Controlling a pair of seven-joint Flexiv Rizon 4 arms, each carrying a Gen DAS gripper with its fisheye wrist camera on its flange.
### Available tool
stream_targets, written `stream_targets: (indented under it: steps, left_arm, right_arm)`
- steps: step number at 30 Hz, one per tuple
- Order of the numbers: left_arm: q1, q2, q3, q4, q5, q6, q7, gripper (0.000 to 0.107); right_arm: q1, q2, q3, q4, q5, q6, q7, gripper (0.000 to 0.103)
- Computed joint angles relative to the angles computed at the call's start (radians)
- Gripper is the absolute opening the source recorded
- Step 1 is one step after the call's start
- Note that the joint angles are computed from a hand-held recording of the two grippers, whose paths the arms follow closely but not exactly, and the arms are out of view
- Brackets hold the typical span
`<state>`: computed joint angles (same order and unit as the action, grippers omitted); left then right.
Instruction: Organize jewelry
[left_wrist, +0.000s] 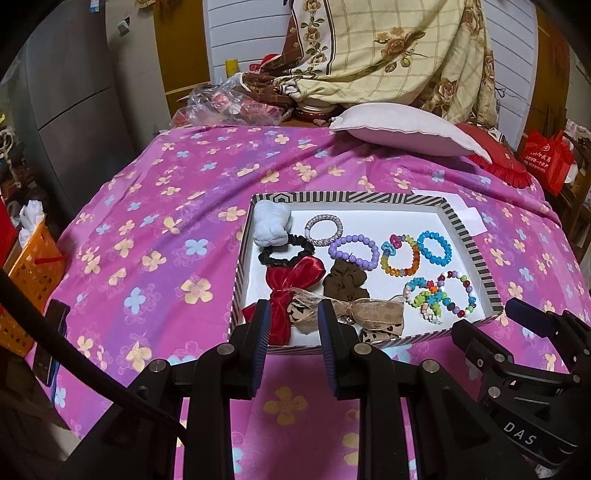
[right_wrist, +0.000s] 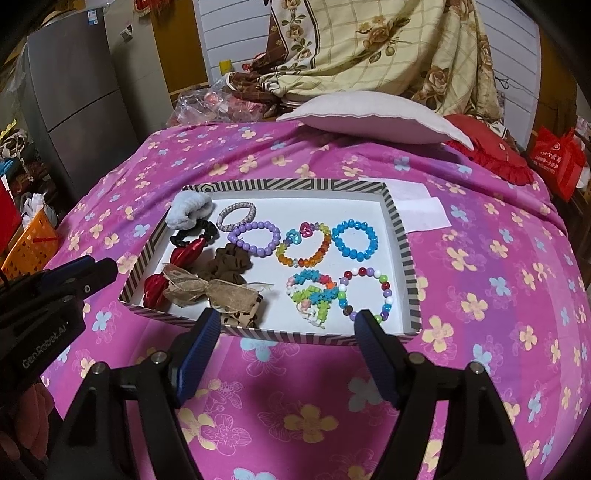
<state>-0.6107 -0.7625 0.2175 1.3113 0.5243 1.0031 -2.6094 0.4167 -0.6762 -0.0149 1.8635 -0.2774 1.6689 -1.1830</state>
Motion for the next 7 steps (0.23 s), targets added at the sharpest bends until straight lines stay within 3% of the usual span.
stream_targets:
  steps: [7]
  left_arm:
    - [-0.002,-0.008,0.002,-0.005,0.006,-0.007,0.0,0.044]
  right_arm:
    - [-0.024,-0.006,0.016,-0.004,0.006,0.01,-0.006,0.078]
